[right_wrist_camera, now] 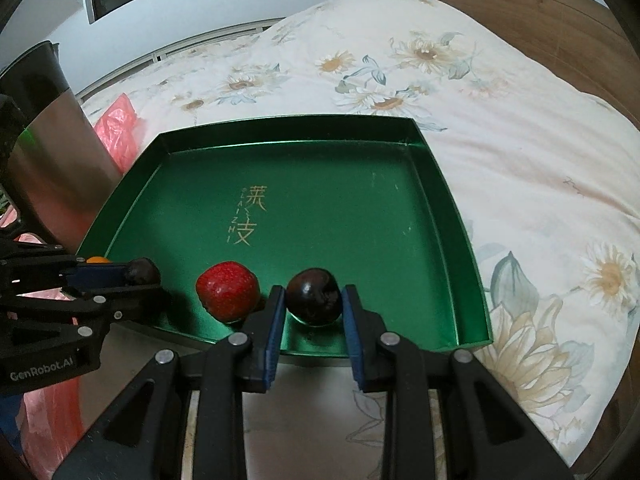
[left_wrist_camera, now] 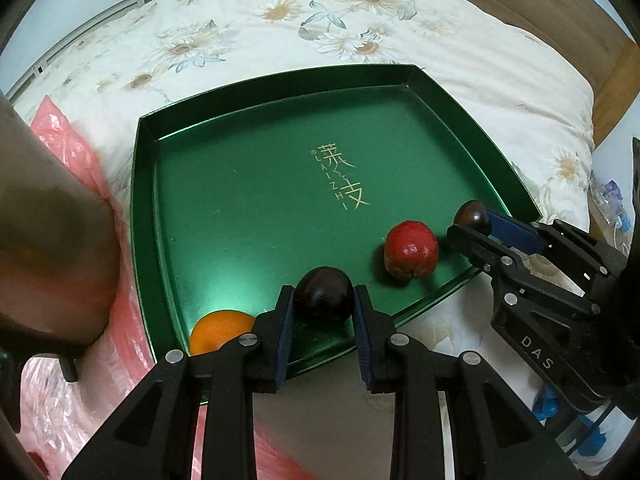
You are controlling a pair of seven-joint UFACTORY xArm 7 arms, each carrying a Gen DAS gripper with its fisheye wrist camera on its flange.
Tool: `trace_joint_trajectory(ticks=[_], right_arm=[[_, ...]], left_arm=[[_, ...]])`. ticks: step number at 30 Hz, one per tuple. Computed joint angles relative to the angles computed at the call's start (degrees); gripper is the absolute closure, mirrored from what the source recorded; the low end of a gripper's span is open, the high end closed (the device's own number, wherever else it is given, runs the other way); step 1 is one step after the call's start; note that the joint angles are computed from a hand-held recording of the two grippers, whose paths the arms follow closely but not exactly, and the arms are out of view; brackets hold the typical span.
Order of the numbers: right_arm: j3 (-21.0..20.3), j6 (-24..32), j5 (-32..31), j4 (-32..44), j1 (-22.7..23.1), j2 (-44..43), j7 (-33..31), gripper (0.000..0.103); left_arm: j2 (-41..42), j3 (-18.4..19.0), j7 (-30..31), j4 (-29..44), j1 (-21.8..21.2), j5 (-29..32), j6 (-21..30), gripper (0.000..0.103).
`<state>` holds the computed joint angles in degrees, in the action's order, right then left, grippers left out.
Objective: Organize fruits
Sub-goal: 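Open both tools to release the plums into the green tray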
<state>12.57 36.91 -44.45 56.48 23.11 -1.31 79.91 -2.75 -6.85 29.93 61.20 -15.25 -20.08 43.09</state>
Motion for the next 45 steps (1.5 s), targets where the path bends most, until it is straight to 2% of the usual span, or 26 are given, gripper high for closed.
trace_joint_trajectory(ticks=[1, 2, 3, 4, 6, 9, 17, 23, 26, 35, 45], right_arm=[[0.1, 0.6, 0.2, 0.3, 0.1, 0.0, -0.2, 0.055], [0.1, 1.0, 0.3, 0.4, 0.1, -0.1, -0.2, 0.038], [0.1, 1.1, 0.3, 0.3, 0.2, -0.2, -0.1, 0.013], [0.2, 1.2, 0.3, 0.2, 0.2, -0.4, 0.1, 0.006], [0.4, 1.5, 0.3, -0.1, 0.2, -1.1, 0.7, 0.006], [1.0, 2.9, 0.4, 0.1, 0.3, -1.9, 0.7, 0.0], [3.5, 8.1, 0.5, 1.4, 1.2, -5.3, 1.4, 0.0], [6.9, 12.1, -0.3, 3.6, 2.5, -7.7, 4.0, 0.0], [8.5, 14.7, -0.8, 5.8, 3.5, -7.7, 4.3, 0.0], [11.8, 21.5, -2.9, 11.9, 9.0, -5.3, 7.4, 0.0], [11.6, 25.0, -6.6, 19.8, 17.4, 1.6, 10.9, 0.0]], left_arm=[[-0.3, 0.0, -0.1, -0.2, 0.0, 0.3, -0.2, 0.078], [-0.9, -0.1, -0.3, -0.7, 0.0, 0.7, -0.7, 0.078], [-1.7, 0.0, -0.3, -1.5, 0.0, 1.0, -1.4, 0.076], [-2.3, 0.1, -0.1, -2.0, 0.0, 0.9, -1.9, 0.072], [-3.8, 0.4, 0.1, -3.1, 0.0, 0.6, -3.1, 0.067], [-5.7, 1.2, 0.9, -3.8, -0.1, -0.5, -2.9, 0.066], [-14.7, 4.6, 4.8, -7.8, -0.2, -4.8, 0.3, 0.064], [-22.7, 7.1, 6.6, -11.7, 0.4, -4.7, 3.0, 0.06], [-27.0, 8.5, 7.3, -14.1, 1.0, -4.3, 3.5, 0.053], [-37.9, 13.6, 8.2, -19.1, 4.0, -2.7, 6.6, 0.05], [-47.0, 18.6, 12.0, -23.6, 9.8, 2.4, 9.2, 0.047]])
